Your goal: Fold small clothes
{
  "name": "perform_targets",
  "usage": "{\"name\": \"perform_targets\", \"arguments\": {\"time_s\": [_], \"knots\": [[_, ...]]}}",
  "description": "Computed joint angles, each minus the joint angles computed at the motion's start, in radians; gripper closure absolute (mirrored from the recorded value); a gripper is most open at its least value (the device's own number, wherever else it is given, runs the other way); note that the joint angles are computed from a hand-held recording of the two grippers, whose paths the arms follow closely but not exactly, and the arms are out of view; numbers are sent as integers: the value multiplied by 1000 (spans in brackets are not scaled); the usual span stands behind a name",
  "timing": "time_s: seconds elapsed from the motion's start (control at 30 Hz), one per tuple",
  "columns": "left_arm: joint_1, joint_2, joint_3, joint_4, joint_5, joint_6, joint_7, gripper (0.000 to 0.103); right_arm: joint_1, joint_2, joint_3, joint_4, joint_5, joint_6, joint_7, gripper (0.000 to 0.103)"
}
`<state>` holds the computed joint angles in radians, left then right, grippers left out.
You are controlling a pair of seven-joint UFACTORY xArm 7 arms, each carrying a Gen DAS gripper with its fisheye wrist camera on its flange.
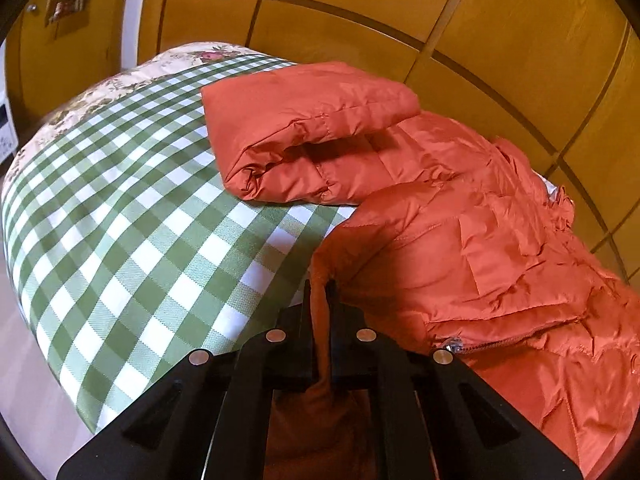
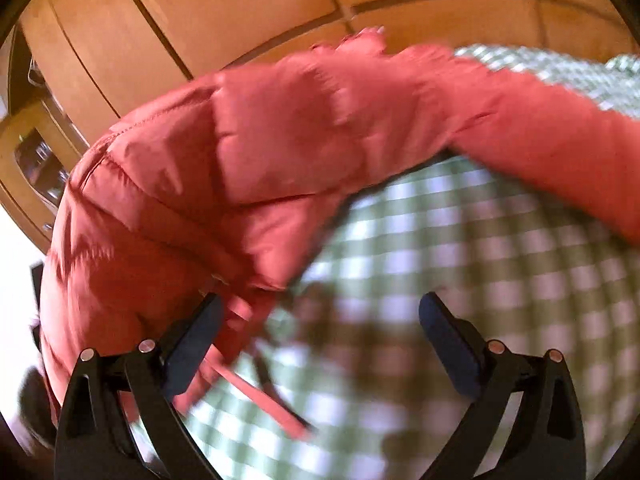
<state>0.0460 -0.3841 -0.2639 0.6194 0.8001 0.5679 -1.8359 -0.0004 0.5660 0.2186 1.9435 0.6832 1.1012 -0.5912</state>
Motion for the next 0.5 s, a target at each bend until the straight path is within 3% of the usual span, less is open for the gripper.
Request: {"name": "perform_targets", "arguments": {"time_s": [0.07, 0.13, 0.2, 0.23, 0.3, 0.47, 0.5], "knots": [[5, 12, 15, 1, 0, -21, 17, 99, 37, 44, 6, 55, -25, 5, 31, 9], [8, 32, 16, 14, 6, -14, 35, 99, 58, 75, 24, 86, -22, -8, 33, 17], [5, 59, 8, 31, 23, 3, 38, 99, 70, 121, 42, 145, -17, 29, 57, 48], [-1, 66, 6, 41, 33, 20, 42, 99, 68, 135, 50, 166, -8, 44, 65, 55], [-22, 63, 18, 46, 26, 33, 66, 99, 35, 125, 63, 164, 31, 59, 60, 75], [-58, 17, 41, 32, -46, 35, 149, 99, -136, 104, 61, 199, 162, 214, 83, 96], [-66, 9, 40, 33, -67, 37, 172, 99, -173, 99, 53, 207, 181, 239, 80, 96]]}}
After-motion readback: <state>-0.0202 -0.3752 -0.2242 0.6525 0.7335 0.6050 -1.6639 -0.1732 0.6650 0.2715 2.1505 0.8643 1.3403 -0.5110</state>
